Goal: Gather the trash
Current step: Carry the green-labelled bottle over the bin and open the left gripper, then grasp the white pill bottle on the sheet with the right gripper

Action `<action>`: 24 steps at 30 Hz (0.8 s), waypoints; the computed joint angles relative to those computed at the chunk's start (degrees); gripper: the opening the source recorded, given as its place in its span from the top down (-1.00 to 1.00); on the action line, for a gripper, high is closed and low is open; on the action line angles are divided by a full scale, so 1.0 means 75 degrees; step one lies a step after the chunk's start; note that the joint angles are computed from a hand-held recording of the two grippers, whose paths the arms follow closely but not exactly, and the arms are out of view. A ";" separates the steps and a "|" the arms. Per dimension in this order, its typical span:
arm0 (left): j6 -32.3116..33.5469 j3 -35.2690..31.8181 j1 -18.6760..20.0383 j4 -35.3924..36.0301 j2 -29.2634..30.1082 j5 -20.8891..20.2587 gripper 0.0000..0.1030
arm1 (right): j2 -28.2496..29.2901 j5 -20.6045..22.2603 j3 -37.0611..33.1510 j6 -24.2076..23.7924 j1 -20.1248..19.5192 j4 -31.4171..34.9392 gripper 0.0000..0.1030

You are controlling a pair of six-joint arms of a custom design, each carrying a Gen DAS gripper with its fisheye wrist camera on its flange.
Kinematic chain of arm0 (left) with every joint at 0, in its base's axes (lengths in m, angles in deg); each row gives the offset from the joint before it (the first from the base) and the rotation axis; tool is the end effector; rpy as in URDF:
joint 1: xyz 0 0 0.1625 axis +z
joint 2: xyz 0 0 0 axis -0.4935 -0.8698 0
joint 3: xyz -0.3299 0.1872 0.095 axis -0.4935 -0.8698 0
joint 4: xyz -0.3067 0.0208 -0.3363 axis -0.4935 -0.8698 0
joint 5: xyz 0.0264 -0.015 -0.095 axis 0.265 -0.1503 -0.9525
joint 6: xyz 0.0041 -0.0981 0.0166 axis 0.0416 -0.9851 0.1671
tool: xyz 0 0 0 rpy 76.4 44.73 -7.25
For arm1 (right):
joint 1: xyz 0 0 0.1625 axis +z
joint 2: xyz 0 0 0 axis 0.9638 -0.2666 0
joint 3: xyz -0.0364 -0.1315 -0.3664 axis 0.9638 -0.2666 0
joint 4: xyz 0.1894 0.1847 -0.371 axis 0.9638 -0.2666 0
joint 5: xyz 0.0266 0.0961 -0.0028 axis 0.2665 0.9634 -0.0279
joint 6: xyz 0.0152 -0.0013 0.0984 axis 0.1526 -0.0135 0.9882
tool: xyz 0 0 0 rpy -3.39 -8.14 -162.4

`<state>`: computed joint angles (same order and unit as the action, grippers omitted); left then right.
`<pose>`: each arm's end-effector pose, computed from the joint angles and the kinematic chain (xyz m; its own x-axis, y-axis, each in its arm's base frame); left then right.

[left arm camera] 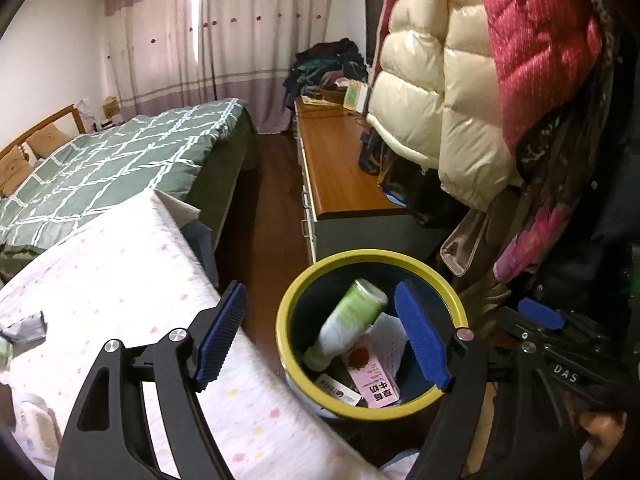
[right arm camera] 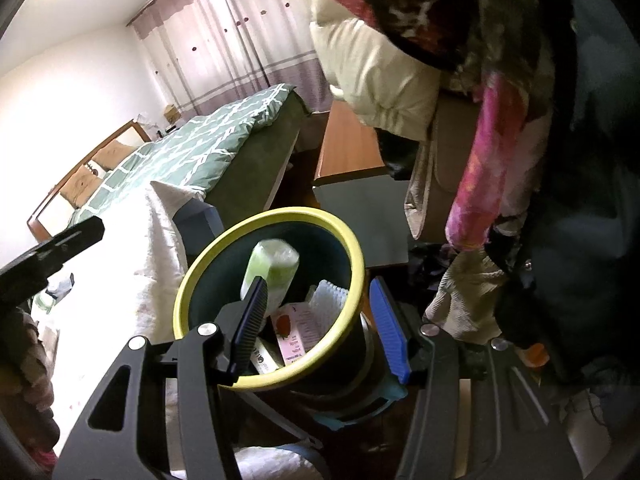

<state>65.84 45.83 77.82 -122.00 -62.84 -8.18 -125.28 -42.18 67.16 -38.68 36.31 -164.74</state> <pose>-0.2253 -0.5647 0.2983 -0.6968 0.2087 -0.6862 0.6365 0.6209 -0.4575 0.2668 -0.4805 0.1062 -0.8868 -0.0023 0.4622 -0.3444 0.6702 -0.6575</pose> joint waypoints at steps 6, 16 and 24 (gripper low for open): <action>-0.0157 0.0485 -0.0027 0.0069 -0.1084 0.0275 -0.61 | 0.0333 -0.0240 -0.0296 -0.0039 0.0429 0.0224 0.00; 0.0328 0.1309 0.0299 -0.0266 -0.3661 0.2084 -0.73 | 0.1524 -0.0372 -0.1486 -0.0079 0.1380 0.1348 -0.01; 0.1823 0.1130 0.1433 -0.1826 -0.4603 0.2935 -0.74 | 0.2938 0.0373 -0.3057 -0.0168 0.2353 0.2759 -0.02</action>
